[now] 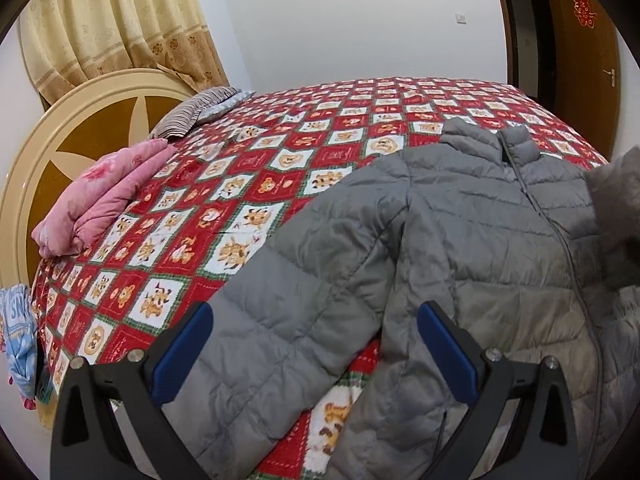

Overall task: Fold large clothes
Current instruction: 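Grasp the jacket sleeve nearest the right tool with the right tool, then fold the held sleeve across the jacket body toward the left tool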

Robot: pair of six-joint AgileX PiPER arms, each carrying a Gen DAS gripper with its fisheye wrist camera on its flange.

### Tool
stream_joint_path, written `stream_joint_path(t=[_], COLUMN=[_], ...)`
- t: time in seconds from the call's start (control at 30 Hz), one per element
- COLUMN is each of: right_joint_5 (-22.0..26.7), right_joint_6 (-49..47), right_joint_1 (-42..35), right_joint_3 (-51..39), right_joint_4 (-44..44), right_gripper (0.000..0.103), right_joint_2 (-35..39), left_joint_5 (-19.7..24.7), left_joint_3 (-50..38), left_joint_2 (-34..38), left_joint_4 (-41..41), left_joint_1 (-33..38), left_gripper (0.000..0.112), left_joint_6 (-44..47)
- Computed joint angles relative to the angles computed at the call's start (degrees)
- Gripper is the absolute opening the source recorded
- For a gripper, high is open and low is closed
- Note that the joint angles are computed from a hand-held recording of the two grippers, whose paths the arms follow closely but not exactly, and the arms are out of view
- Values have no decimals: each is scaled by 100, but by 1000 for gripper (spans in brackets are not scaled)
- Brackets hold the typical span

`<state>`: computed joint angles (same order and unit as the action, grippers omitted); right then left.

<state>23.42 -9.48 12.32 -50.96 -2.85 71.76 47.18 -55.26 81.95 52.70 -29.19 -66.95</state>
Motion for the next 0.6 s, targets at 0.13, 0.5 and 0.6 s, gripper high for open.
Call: stream_joint_path(t=[0.13, 0.5, 0.6], right_joint_5=[-323, 1148, 2009], right_joint_6=[186, -3655, -4532], right_joint_1=[134, -1007, -2217], right_joint_3=[150, 570, 517], right_joint_4=[86, 3345, 4251], right_gripper=[7, 75, 75], right_joint_2=[364, -547, -730], left_joint_5=[-58, 107, 162], left_joint_3=[-282, -1212, -1403], left_joint_2=[360, 839, 941], left_joint_4=[-115, -506, -519], left_joint_1=[-5, -147, -317], left_gripper=[103, 103, 103], left_joint_6=[70, 603, 662])
